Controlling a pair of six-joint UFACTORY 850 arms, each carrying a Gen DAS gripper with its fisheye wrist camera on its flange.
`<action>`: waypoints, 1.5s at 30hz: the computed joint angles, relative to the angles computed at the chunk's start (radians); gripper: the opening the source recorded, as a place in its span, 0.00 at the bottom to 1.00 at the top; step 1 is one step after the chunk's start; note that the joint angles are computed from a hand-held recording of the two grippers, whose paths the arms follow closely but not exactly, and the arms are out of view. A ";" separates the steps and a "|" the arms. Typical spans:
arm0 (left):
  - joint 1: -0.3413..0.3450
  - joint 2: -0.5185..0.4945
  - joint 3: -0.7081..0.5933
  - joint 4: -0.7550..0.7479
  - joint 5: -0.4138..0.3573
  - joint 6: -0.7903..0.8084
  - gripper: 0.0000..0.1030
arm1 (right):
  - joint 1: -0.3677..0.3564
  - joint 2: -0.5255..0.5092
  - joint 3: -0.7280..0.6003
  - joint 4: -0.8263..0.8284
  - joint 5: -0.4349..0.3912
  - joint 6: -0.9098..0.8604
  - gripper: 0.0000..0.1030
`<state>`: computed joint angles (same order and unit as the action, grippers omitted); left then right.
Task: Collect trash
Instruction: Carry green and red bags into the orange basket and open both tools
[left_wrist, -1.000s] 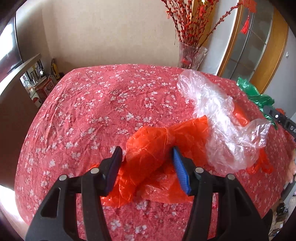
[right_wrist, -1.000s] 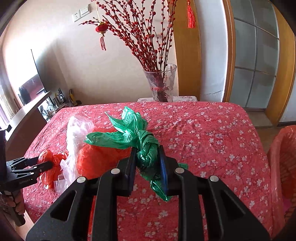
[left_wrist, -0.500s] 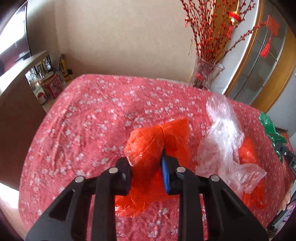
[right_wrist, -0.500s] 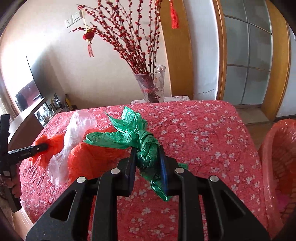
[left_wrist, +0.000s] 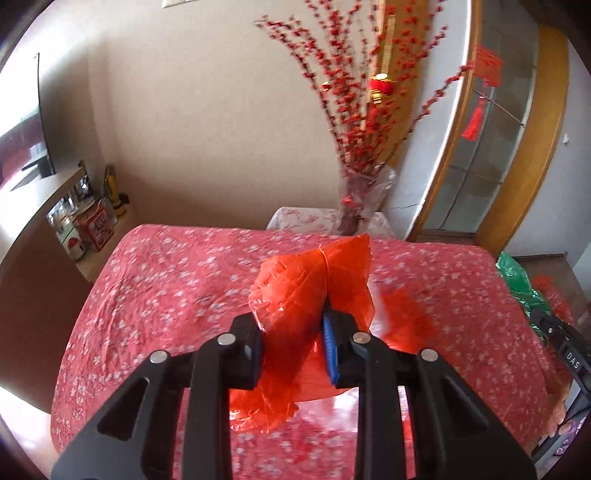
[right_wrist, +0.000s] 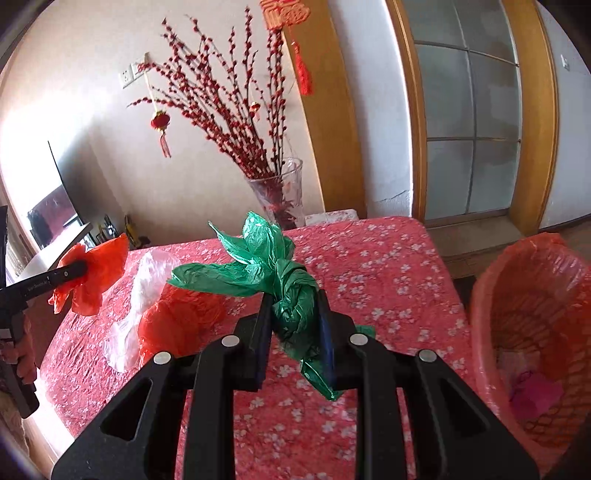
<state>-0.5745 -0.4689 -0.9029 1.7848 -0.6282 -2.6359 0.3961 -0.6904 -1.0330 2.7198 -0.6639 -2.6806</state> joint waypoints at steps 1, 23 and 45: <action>-0.010 -0.005 -0.017 -0.001 0.001 0.012 0.25 | -0.008 0.010 0.011 0.005 -0.008 -0.002 0.23; -0.153 -0.290 -0.512 0.096 0.164 0.139 0.25 | -0.230 0.127 0.192 0.120 -0.164 -0.014 0.23; -0.199 -0.596 -0.987 -0.062 0.403 0.399 0.25 | -0.385 0.127 0.233 0.136 -0.250 0.072 0.23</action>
